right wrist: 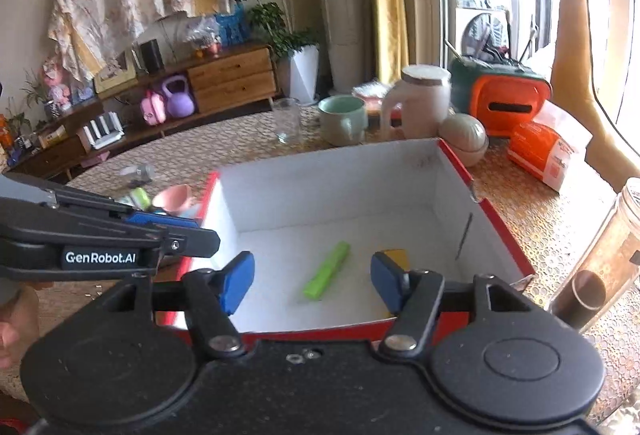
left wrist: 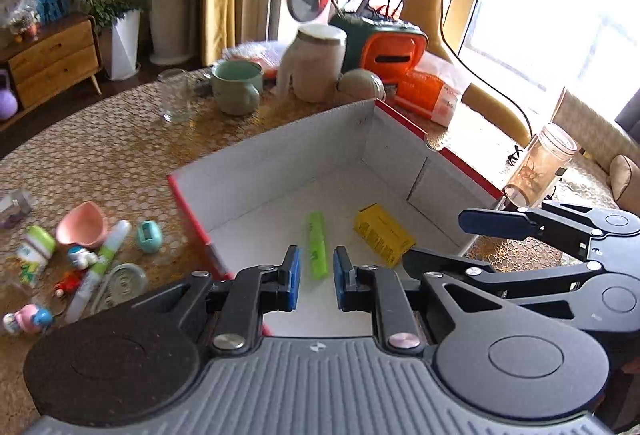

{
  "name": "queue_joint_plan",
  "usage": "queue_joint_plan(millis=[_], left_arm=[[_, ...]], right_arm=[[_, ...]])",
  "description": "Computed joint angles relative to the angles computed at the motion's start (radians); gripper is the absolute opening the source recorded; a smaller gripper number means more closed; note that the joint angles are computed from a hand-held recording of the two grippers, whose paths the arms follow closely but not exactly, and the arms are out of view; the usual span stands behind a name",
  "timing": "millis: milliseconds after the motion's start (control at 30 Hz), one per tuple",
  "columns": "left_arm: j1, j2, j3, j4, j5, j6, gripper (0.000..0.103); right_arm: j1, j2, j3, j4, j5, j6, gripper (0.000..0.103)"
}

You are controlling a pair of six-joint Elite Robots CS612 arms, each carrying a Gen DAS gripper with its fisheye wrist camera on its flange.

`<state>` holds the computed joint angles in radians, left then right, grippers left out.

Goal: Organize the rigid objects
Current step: 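Withdraw both grippers from the box toward the remaining items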

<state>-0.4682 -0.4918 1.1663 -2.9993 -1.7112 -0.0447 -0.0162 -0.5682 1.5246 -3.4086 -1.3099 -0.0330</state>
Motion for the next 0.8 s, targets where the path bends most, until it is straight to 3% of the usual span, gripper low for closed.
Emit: queue_joint_plan(millis=[367,800], left_arm=[[0.029,-0.073,0.191,-0.198,0.057,-0.048,0.017],[0.060,-0.118,0.356,-0.358,0.142,-0.085,0.019]], right_arm=[[0.041,-0.017,0.056,-0.086,0.038,0.005,0.077],[0.088,-0.012,0.087,-0.133,0.108,-0.014,0.086]])
